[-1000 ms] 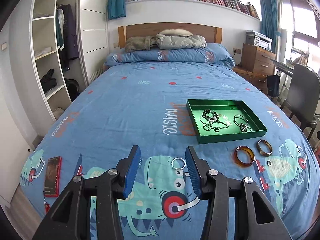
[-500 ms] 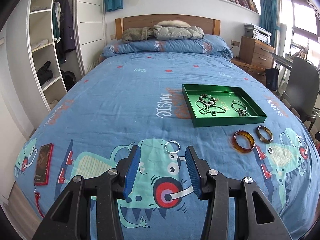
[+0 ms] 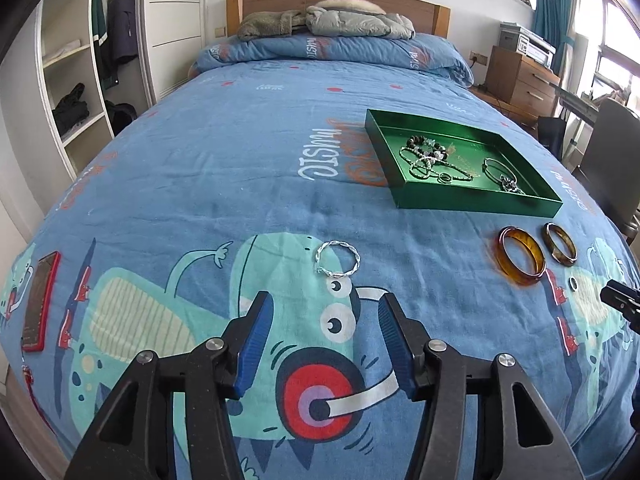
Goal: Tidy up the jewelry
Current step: 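Grasp the small silver ring with the right tool while the left grasps the twisted silver ring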
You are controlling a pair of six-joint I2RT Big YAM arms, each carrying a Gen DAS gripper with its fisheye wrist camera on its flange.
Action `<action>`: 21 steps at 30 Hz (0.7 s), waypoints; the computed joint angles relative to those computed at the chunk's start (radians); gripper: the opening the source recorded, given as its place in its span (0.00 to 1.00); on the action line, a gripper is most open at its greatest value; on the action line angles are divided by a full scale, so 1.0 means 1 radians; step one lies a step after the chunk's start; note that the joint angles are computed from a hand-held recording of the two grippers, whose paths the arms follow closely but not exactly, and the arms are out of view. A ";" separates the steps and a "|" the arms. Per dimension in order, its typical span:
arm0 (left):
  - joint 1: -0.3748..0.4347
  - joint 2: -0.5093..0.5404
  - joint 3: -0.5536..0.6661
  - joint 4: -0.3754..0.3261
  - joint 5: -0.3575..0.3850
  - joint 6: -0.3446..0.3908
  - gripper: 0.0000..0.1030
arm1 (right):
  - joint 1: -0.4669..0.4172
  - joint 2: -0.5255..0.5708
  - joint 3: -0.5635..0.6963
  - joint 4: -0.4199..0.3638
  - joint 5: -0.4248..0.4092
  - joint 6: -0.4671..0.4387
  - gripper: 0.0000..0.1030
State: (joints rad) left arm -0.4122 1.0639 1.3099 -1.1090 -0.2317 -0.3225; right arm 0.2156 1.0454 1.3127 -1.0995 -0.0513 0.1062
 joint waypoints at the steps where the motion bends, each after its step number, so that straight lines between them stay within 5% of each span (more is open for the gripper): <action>1: 0.002 0.009 -0.004 0.010 0.004 0.002 0.54 | 0.001 0.014 -0.002 0.004 -0.003 -0.003 0.36; 9: 0.017 0.087 0.005 0.053 0.023 0.008 0.58 | 0.001 0.088 -0.015 0.036 -0.013 -0.025 0.36; 21: 0.023 0.193 0.041 0.055 -0.055 0.006 0.55 | 0.005 0.106 -0.028 0.069 -0.002 -0.067 0.30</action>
State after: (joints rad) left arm -0.3891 1.2574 1.3513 -1.0540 -0.2862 -0.3160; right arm 0.2211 1.1514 1.2852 -1.0302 -0.0534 0.0391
